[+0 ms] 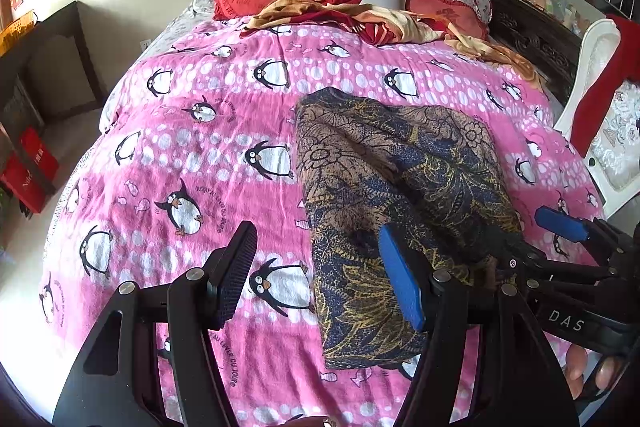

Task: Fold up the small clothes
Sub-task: 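Release the folded bundle and withdraw both grippers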

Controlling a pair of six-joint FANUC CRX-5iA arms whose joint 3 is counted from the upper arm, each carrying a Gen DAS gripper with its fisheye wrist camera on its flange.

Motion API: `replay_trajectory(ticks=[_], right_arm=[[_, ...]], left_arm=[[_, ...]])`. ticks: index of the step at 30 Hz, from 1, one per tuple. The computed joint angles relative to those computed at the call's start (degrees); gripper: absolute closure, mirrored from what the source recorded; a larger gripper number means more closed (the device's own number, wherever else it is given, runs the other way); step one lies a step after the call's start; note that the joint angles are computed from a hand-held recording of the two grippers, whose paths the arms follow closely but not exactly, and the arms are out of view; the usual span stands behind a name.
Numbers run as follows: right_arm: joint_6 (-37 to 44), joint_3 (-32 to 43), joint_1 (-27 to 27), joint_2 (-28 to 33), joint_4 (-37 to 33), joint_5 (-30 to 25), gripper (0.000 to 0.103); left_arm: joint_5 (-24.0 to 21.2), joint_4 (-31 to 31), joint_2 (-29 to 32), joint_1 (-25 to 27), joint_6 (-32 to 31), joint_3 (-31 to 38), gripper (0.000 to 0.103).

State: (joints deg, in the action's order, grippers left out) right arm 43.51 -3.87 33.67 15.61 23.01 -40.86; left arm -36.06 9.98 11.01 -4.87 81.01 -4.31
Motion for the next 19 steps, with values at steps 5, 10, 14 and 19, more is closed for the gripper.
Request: replay_trajectory(ticks=[5, 10, 14, 19], right_arm=[[0.5, 0.4, 0.0, 0.4, -0.3, -0.3, 0.021], [1.1, 1.2, -0.2, 0.9, -1.2, -0.7, 0.021], [1.8, 1.8, -0.3, 1.5, -1.7, -1.0, 0.021], [2.5, 2.2, -0.5, 1.9, -2.5, -0.8, 0.021]], left_arm=[[-0.1, 0.2, 0.3, 0.1, -0.2, 0.2, 0.039], [-0.3, 0.3, 0.6, 0.2, -0.2, 0.4, 0.039], [0.2, 0.6, 1.0, 0.4, -0.4, 0.4, 0.039], [1.3, 2.1, 1.5, 1.1, -2.6, 0.0, 0.039]])
